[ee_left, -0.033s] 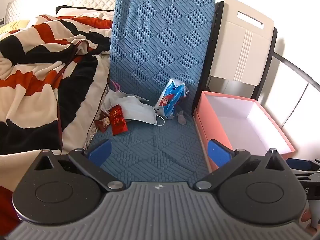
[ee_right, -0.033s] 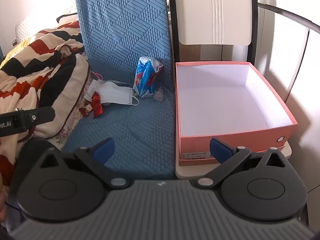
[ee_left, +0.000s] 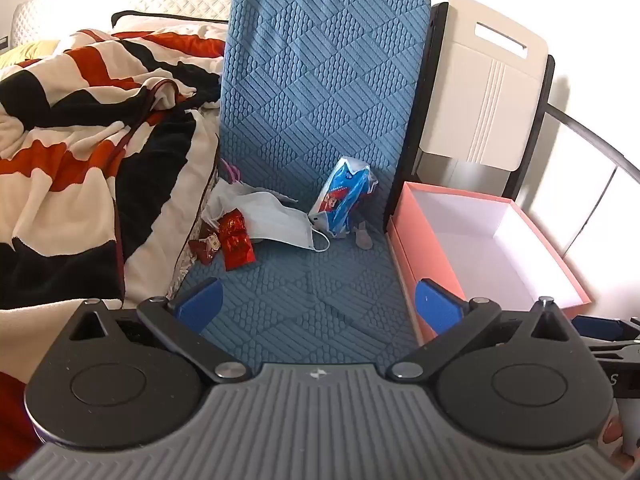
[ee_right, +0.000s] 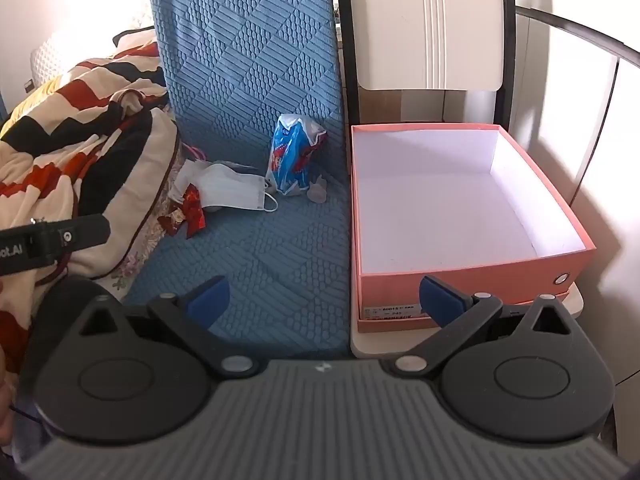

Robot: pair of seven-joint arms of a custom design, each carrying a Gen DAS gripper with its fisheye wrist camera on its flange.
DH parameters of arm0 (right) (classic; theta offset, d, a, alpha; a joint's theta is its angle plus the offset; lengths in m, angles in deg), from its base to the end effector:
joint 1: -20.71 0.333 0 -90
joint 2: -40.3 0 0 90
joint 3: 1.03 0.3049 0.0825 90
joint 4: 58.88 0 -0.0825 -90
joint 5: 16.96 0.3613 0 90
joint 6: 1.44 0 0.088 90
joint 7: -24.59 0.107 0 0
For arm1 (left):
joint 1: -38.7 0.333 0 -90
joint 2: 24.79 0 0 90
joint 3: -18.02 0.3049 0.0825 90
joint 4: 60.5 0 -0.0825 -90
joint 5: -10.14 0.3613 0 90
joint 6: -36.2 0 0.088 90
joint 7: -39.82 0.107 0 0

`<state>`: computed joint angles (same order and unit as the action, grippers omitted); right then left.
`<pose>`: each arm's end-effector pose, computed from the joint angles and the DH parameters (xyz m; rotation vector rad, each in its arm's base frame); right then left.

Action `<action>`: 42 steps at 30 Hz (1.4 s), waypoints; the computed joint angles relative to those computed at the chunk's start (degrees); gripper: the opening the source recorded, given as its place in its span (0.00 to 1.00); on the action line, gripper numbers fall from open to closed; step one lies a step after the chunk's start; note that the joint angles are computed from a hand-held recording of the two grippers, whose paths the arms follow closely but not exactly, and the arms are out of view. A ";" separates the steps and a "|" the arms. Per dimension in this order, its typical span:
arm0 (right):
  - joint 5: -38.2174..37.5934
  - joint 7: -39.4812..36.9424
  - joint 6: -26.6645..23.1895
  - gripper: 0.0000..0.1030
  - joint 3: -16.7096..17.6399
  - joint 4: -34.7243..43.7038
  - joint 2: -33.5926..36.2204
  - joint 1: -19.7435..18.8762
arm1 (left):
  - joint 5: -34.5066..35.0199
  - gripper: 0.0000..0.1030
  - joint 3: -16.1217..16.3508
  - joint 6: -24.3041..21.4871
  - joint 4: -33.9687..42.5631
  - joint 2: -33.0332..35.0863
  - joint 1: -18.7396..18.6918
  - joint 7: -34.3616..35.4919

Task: Organize soft objects

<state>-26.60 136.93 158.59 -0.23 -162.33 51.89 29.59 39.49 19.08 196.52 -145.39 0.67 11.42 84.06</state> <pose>0.6316 0.1149 0.5229 -1.6487 1.8005 -0.6174 0.6250 -0.3365 0.5173 -1.6675 1.7884 -1.0239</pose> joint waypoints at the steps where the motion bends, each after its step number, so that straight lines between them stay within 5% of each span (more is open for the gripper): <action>1: 0.12 -0.17 0.16 1.00 0.07 -0.07 -0.03 -0.06 | 0.06 1.00 0.07 -0.02 0.12 0.07 -0.06 -0.10; 42: 0.65 0.58 -1.95 1.00 0.00 0.45 0.53 -0.18 | 0.34 1.00 -0.20 -1.02 1.11 0.58 -0.10 -0.25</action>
<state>-25.96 137.51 156.63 -0.22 -161.87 52.42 29.42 39.83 18.87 195.50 -144.28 1.25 11.31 83.80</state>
